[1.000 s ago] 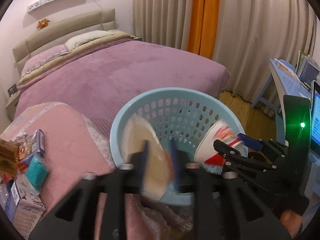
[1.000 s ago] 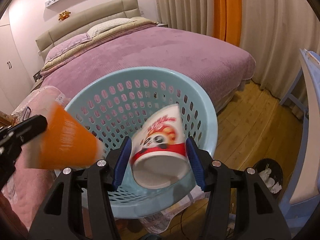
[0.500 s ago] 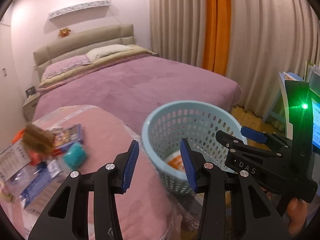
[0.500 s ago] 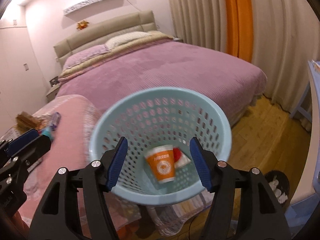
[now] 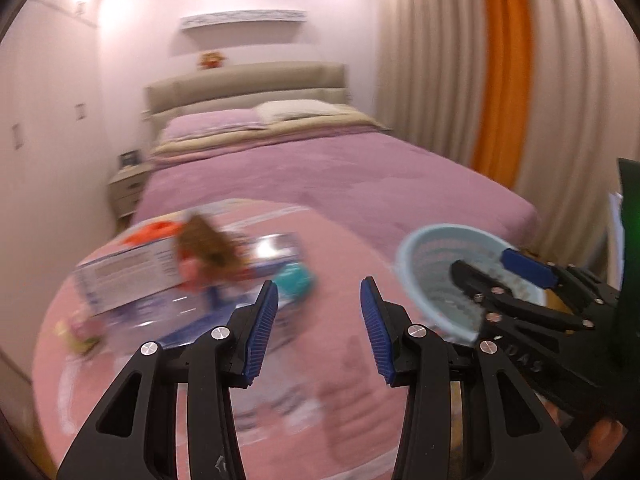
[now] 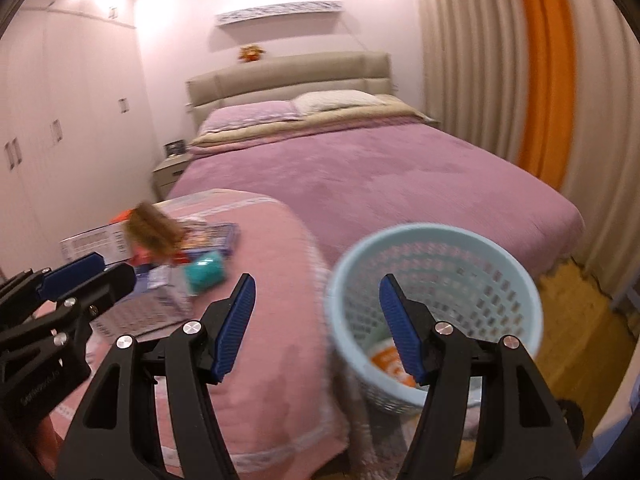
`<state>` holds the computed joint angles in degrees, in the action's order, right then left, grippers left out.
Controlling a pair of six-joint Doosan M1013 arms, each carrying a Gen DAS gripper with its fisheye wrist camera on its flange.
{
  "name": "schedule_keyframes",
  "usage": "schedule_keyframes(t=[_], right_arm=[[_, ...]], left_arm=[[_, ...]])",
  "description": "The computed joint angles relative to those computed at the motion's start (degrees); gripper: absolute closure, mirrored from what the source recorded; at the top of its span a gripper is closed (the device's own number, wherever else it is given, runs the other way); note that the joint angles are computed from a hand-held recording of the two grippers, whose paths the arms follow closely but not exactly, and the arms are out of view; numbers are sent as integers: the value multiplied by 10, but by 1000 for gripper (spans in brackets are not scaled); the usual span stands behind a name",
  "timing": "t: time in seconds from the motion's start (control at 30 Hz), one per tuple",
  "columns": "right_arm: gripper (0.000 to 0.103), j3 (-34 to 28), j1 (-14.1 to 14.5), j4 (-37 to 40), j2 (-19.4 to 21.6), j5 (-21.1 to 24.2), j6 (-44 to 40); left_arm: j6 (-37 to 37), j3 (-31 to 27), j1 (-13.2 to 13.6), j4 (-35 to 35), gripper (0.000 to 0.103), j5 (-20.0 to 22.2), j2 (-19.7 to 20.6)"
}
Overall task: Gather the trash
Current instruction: 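Move both grippers back toward the items on the table, then grasp the pink yogurt bottle with the left gripper while the right grasps a white milk carton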
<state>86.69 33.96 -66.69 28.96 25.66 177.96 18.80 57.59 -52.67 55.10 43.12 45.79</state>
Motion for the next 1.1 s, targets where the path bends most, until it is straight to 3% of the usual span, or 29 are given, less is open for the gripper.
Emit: schedule_keyframes(t=[0.2,0.27,0.33,0.4,0.53,0.6,0.67,0.73,0.83,1.0,1.1], right_arm=[[41,-43,18,66,25,-29,-82],[37,-62,24,104,37,-32,-119],[26,-85,31,145,52,-32,-160],[22,-113,40,174,70,-17,-198],[18,-169,53,225,105,27,-255],[17,-200,56,252,122,44,-276],[17,-223,59,257,135,50,-285],[17,-259,68,243,155,95,-288],[17,-300,71,291,176,124,-339],[17,-379,82,289,221,227,-381],[17,-382,83,284,224,249,-390]], left_arm=[[-94,81,10,18,58,53,-47],[-133,119,16,33,46,55,-68],[-171,158,27,52,39,59,-89],[-197,188,39,57,39,65,-106],[-188,227,75,37,34,41,-128],[-176,238,97,31,30,-2,-133],[-148,236,116,3,29,-27,-132],[-106,236,136,-27,29,-77,-131],[34,220,163,-145,29,-135,-120],[207,176,181,-277,29,-122,-90],[268,159,186,-339,33,-108,-77]])
